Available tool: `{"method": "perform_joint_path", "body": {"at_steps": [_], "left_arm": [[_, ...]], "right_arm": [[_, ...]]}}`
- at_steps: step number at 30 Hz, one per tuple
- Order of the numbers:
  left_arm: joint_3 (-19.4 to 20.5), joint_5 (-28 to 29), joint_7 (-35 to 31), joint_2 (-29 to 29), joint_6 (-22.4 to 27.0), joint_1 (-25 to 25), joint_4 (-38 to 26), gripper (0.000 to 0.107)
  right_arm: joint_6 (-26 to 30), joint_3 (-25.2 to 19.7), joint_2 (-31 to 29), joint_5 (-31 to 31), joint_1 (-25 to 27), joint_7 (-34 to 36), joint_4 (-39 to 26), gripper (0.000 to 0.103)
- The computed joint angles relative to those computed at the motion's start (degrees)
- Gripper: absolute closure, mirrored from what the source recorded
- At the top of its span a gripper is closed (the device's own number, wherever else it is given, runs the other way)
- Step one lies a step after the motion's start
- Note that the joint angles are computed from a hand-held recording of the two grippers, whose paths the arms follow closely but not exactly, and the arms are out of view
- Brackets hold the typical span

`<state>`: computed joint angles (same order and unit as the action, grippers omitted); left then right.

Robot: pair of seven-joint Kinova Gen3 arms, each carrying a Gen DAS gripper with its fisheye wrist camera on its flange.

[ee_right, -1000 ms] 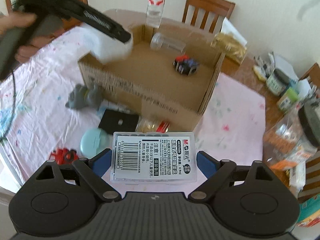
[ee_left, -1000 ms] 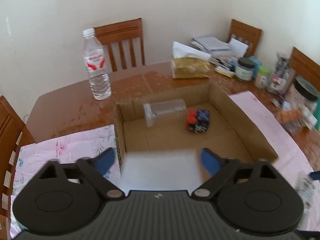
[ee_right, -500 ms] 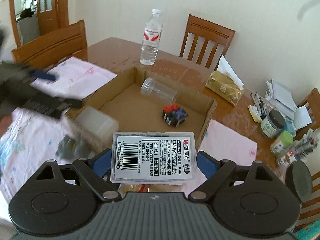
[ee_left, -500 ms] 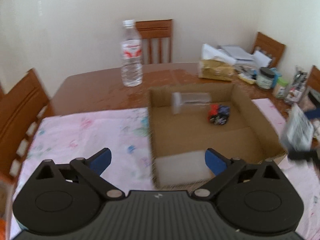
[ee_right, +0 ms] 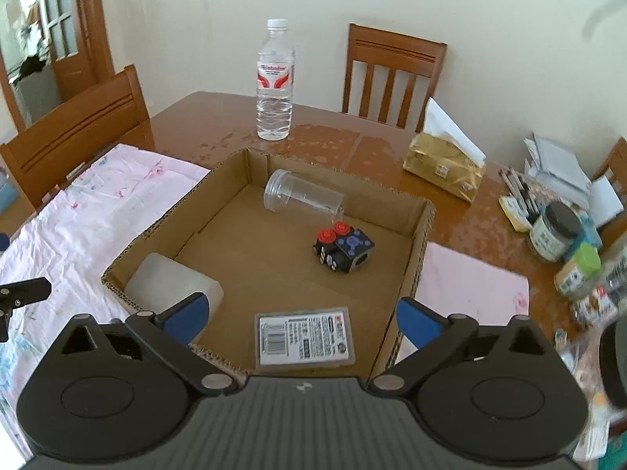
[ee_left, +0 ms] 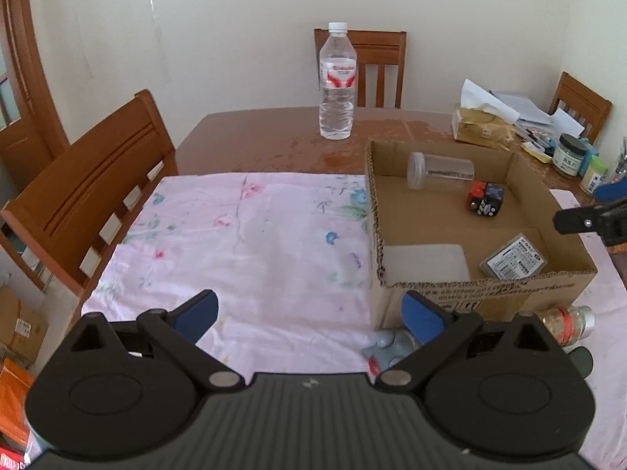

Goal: Organize rigid objects
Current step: 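Move both grippers back toward the remaining items on the cloth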

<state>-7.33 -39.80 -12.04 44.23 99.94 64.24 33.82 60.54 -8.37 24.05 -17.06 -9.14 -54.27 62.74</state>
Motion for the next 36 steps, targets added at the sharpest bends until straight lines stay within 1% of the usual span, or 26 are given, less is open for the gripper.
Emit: {"method": "perform_joint_path", "body": {"at_steps": [2,5,10,12,13,17,20,22,24,27,29,31,33,35,36], "left_arm": [[0.1,0.1,0.4,0.0,0.1,0.3,0.2,0.008],[0.2,0.2,1.1,-0.1,0.1,0.9,0.4,0.008],[0.1,0.5,1.1,1.1,2.0,1.8,-2.0,0.008],[0.2,1.0,1.8,0.6,1.4,2.1,-0.8,0.008],[0.5,1.4,2.3,0.1,0.7,2.1,0.1,0.008],[2.3,2.2,3.9,-3.2,-5.5,1.7,7.8,0.008],[3.9,2.2,4.5,-5.4,-10.0,1.3,12.8,0.008],[4.8,2.2,5.1,-6.3,-12.0,1.2,15.2,0.008],[5.6,2.4,6.0,-7.1,-13.6,1.0,17.1,0.008],[6.6,2.8,6.9,-7.7,-14.5,0.9,18.5,0.008],[7.2,3.3,7.7,-8.2,-15.5,0.9,19.3,0.008],[7.7,3.6,8.4,-8.7,-17.1,0.8,20.3,0.008],[7.9,3.6,8.2,-8.1,-17.1,1.0,19.3,0.008],[8.0,3.7,6.9,-6.4,-15.4,1.5,16.0,0.008],[7.9,3.9,6.4,-5.8,-15.2,1.7,15.0,0.008]], "right_arm": [[0.2,-0.2,-0.9,-1.4,1.0,-0.3,1.4,0.000],[-0.9,0.1,-3.0,-2.1,1.9,0.0,5.0,0.000],[-3.3,1.0,-6.1,-2.5,2.9,-0.6,11.6,0.000],[-4.4,1.5,-7.4,-2.2,3.0,-1.1,14.7,0.000],[-5.0,1.8,-8.0,-1.5,2.7,-1.9,16.3,0.000],[-8.8,3.0,-10.8,2.2,0.9,-6.4,23.4,0.000],[-10.4,3.8,-12.2,6.1,-1.0,-12.1,27.1,0.000],[-11.5,3.6,-12.9,6.7,-1.2,-13.5,29.3,0.000],[-13.3,3.6,-13.5,8.9,-2.2,-15.8,31.5,0.000],[-14.9,3.2,-13.7,10.4,-2.9,-17.0,33.2,0.000],[-17.4,3.0,-14.0,11.7,-3.4,-16.9,34.7,0.000],[-18.7,2.8,-13.6,12.1,-3.4,-16.5,35.1,0.000],[-19.0,2.6,-12.7,10.6,-2.5,-15.1,34.7,0.000],[-18.8,2.5,-11.4,9.1,-1.6,-13.0,34.0,0.000],[-18.9,1.9,-11.0,7.6,-0.3,-11.0,33.8,0.000]]}}
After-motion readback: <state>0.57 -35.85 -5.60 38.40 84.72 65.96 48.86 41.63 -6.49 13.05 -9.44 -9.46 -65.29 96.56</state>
